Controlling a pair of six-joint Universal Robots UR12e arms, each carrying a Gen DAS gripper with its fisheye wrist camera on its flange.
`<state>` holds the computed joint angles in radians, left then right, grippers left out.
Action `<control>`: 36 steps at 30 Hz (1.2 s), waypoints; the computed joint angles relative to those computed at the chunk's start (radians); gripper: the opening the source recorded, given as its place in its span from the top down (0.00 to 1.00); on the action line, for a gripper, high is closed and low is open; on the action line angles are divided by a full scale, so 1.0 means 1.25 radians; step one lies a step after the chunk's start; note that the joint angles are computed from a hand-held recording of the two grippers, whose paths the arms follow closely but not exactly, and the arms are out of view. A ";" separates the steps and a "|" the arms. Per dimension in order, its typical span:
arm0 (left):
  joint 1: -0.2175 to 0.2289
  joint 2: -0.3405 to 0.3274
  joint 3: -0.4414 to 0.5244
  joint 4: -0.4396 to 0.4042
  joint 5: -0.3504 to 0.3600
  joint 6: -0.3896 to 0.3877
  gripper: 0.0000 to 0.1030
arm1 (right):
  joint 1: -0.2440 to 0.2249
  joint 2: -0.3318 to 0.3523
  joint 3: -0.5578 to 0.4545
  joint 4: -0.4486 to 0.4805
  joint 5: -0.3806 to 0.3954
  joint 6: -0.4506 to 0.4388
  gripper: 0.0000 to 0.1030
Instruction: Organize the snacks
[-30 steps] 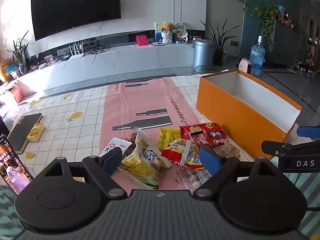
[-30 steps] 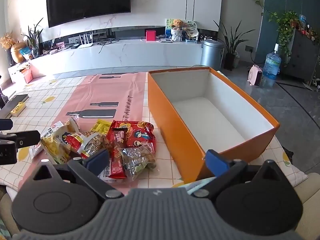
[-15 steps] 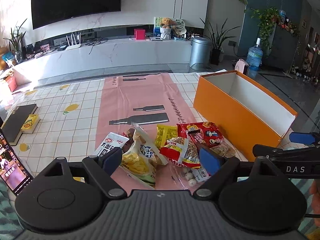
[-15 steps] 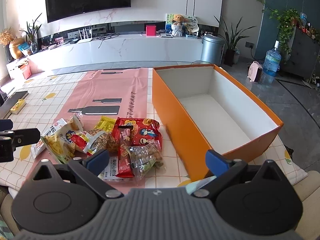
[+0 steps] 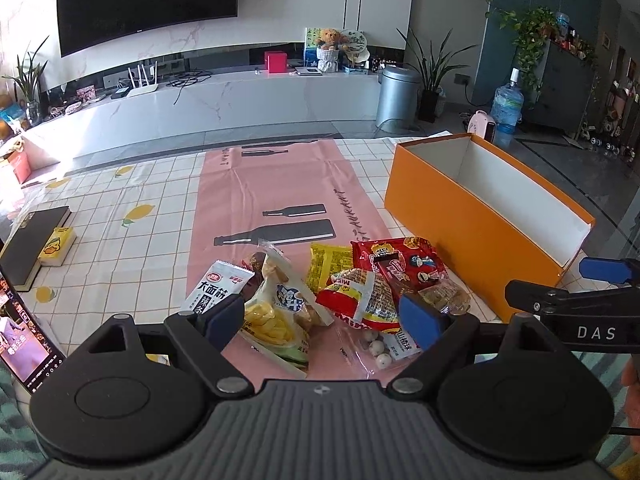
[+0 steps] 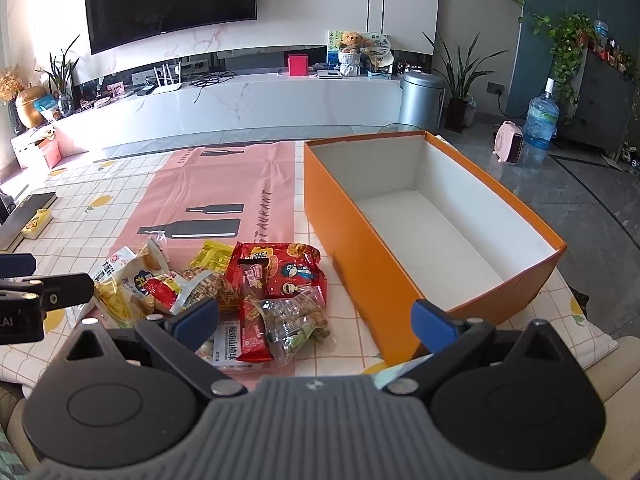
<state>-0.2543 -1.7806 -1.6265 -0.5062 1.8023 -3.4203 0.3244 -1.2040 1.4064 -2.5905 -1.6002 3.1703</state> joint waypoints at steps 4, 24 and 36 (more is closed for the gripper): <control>-0.001 -0.001 0.007 -0.017 0.012 -0.029 0.01 | -0.005 0.001 -0.003 0.001 0.012 -0.002 0.04; -0.020 -0.016 0.025 -0.045 0.079 -0.061 0.01 | -0.026 0.004 -0.003 0.002 0.051 -0.025 0.04; -0.004 -0.009 0.019 -0.056 0.055 -0.065 0.01 | -0.013 0.010 -0.003 -0.025 0.027 -0.006 0.04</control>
